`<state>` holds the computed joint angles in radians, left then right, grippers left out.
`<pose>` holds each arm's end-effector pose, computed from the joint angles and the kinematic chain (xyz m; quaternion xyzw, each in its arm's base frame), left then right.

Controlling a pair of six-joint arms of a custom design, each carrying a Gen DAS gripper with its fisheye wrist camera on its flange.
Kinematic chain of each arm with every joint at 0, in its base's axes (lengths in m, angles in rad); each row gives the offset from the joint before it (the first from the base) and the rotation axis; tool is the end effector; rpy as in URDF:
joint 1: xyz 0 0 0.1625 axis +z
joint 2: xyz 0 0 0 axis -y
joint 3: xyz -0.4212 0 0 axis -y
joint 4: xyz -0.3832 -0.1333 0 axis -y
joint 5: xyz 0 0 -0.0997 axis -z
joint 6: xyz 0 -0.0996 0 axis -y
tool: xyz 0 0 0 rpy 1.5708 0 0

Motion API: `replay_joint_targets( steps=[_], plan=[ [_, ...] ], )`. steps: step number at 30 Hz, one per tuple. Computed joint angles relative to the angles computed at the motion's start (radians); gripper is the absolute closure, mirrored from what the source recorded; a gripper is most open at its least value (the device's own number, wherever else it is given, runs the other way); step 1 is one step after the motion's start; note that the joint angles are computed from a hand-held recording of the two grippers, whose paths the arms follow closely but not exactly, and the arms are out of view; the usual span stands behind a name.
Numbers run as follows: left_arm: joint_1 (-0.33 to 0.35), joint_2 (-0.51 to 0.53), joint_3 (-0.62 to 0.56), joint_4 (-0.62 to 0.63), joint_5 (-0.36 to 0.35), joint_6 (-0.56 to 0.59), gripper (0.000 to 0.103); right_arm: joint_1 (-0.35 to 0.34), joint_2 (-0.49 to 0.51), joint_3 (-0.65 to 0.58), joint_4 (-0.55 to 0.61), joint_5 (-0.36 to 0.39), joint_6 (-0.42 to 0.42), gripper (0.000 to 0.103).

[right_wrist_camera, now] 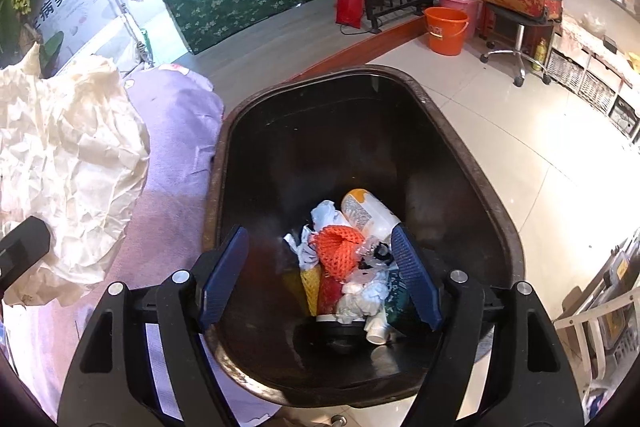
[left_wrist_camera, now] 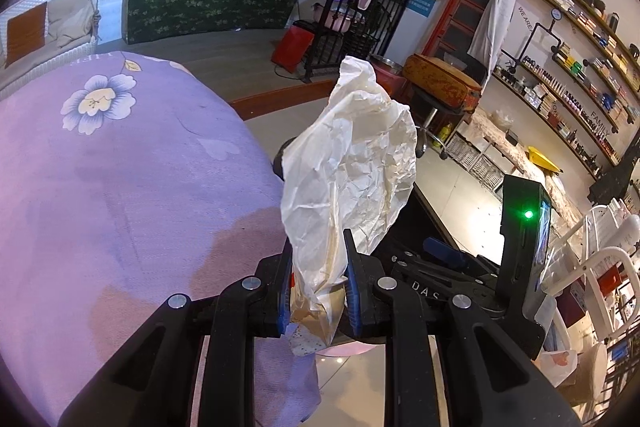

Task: Collect trash
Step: 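Carry the crumpled white paper over the bin and open the left tool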

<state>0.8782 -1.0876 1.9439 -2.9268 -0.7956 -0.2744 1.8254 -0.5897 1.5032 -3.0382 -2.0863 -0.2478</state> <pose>-0.2067 -0.5670 0.2313 0.0948 0.8969 -0.3729 0.2178 0.2615 -0.6703 0.0721 0.1637 -0.9182 0.2652 0.2443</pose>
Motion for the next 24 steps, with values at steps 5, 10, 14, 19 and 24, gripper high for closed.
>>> replay_joint_targets(
  steps=[5,10,14,19,24],
  plan=[
    [0.003,0.032,-0.029,0.008,-0.022,0.014,0.082,-0.005,-0.013,0.016,-0.026,-0.017,0.002,0.028],
    [0.007,0.067,-0.068,0.026,-0.034,0.038,0.082,-0.009,-0.026,0.029,-0.084,-0.032,0.007,0.015],
    [0.006,0.095,-0.095,0.034,-0.034,0.058,0.082,-0.016,-0.038,0.038,-0.124,-0.045,0.003,0.013],
    [0.017,0.134,-0.141,0.094,-0.042,0.056,0.079,-0.028,-0.053,0.049,-0.162,-0.071,0.005,0.013],
    [0.019,0.162,-0.154,0.055,-0.058,0.087,0.033,-0.043,-0.07,0.06,-0.174,-0.075,0.027,0.013]
  ],
)
